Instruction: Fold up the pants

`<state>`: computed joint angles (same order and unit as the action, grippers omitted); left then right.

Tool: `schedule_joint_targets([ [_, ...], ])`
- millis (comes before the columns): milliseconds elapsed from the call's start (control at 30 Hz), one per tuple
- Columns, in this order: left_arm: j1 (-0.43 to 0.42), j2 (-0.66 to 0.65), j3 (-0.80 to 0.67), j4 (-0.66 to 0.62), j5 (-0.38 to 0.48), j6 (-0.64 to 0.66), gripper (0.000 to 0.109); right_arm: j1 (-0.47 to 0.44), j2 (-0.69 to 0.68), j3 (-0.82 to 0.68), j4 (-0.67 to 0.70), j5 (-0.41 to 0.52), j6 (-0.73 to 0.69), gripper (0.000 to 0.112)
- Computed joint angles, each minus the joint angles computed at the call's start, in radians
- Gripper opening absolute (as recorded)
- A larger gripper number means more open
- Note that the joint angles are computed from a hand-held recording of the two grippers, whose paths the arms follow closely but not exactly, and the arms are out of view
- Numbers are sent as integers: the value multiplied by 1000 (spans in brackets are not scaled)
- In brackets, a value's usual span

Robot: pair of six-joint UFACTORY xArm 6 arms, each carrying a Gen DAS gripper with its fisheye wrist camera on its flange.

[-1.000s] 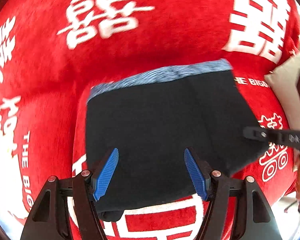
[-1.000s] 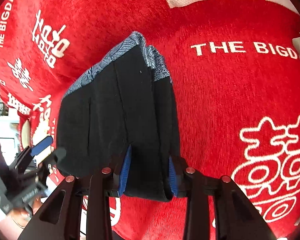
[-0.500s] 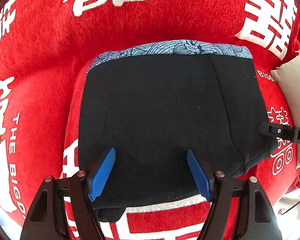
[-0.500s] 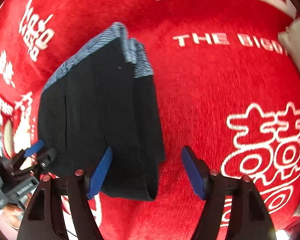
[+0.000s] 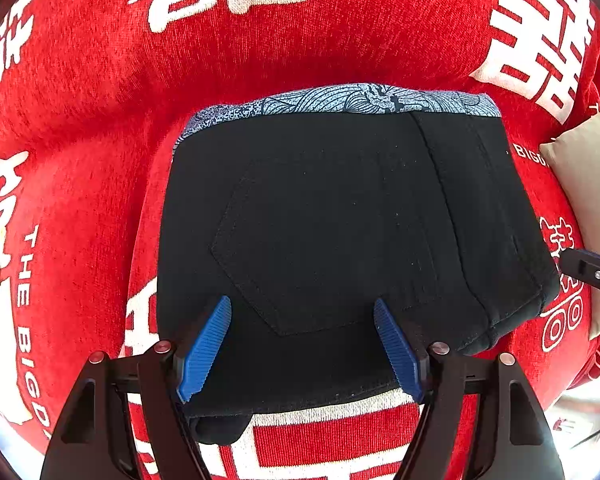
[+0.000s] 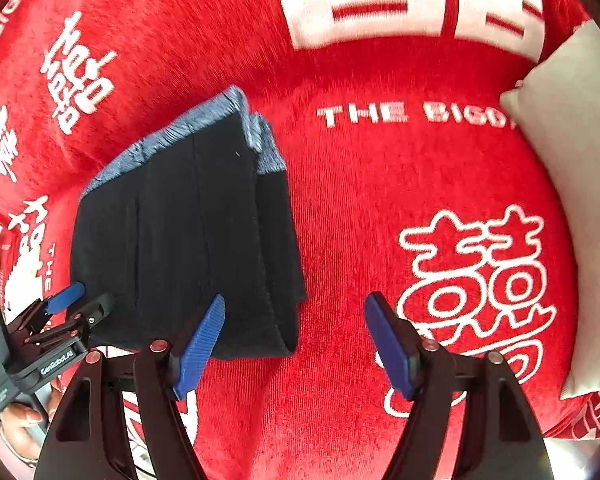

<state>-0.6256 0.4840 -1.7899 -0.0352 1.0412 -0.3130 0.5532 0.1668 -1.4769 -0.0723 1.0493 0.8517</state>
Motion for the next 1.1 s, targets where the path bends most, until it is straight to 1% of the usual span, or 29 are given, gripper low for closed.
schedule_joint_targets([
  [67,0,1,-4,0,4,-1,75,14,44,-64,-23,31,-22,76],
  [167,3,10,-22,-4,18,-1,75,29,100,-120,-36,74,-46,76],
  [333,1,25,-47,-2,33,6,75,29,150,-153,-73,92,-55,76],
  [433,0,33,-82,14,53,-14,75,11,127,-135,-73,59,-35,76],
  [533,19,26,-94,24,42,-46,75,-17,116,-139,-63,-23,-56,75],
  [567,26,32,-108,29,46,-57,75,-32,132,-165,-44,-32,-80,72],
  [633,48,69,-166,44,81,-84,75,-63,187,-234,21,-45,-130,45],
  [667,55,93,-201,59,107,-100,75,-75,217,-270,45,-47,-139,41],
  [700,63,112,-228,70,127,-115,75,-83,248,-305,56,-50,-141,40],
  [767,80,125,-237,64,128,-125,75,-86,298,-366,50,-39,-136,39],
  [833,93,145,-250,51,144,-126,75,-86,363,-442,64,-3,-142,34],
  [867,98,150,-248,41,146,-122,75,-86,391,-475,63,30,-145,34],
  [1000,106,141,-214,31,114,-105,75,-88,427,-489,52,44,-181,34],
  [1100,105,150,-227,32,115,-110,75,-92,441,-509,52,59,-191,34],
])
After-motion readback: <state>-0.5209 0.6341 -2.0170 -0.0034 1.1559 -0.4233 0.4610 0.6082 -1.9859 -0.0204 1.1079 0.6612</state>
